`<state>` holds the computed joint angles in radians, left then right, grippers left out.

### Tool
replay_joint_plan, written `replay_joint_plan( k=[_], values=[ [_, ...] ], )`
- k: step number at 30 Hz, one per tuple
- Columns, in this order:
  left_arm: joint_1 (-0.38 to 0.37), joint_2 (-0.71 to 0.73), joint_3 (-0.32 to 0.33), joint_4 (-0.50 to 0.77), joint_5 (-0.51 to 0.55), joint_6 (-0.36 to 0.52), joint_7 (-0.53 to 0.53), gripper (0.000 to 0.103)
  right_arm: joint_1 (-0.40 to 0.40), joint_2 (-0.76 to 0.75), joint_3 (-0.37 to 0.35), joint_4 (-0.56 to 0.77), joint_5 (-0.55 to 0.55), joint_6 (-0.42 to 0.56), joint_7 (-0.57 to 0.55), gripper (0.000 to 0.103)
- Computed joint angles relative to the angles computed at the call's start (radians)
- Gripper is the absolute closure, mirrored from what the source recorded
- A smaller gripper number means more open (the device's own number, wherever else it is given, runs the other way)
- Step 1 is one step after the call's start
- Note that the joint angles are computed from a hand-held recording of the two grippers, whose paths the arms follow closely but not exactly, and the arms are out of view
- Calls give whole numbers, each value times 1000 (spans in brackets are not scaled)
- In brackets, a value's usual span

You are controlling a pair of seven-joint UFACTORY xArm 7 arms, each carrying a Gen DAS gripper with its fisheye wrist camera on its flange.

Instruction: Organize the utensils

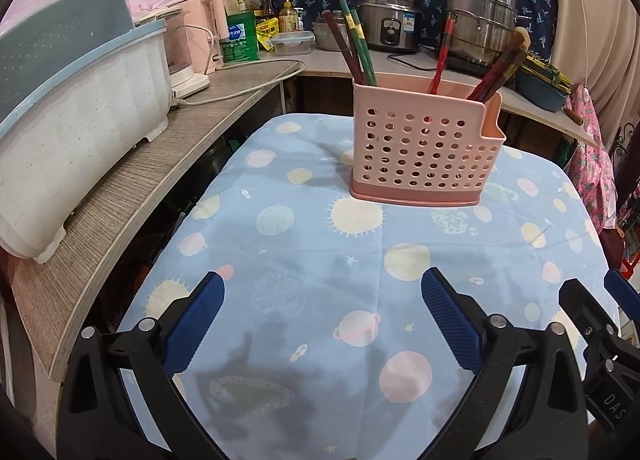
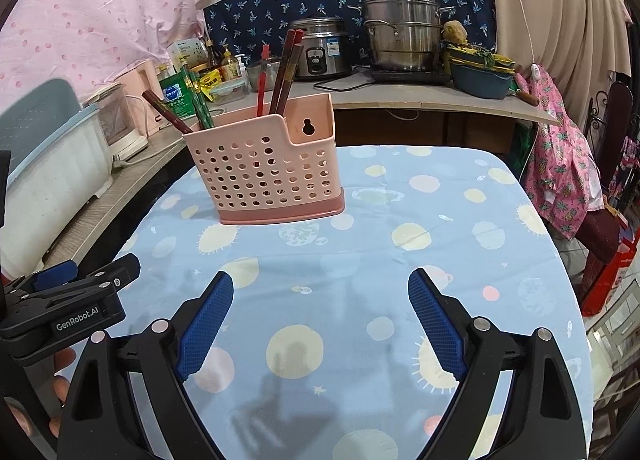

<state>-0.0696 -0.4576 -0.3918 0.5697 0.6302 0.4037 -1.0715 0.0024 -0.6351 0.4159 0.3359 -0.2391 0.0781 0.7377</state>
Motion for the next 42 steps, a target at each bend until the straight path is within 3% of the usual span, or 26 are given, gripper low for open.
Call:
replay_joint_plan(
  k=[10, 22, 25, 42],
  values=[
    [4, 56, 1, 34, 47, 8, -30, 8, -48, 46, 26, 25, -20, -14, 6, 13],
    [-23, 71, 25, 45, 78, 16, -41, 7, -40, 71, 9, 38, -33, -6, 1, 12],
    [-25, 71, 26, 46, 84, 18, -44, 7, -44, 75, 14, 42, -37, -2, 2, 6],
    [-36, 81, 32, 54, 97, 26, -43, 7, -57, 87, 23, 50, -49, -10, 8, 6]
  ],
)
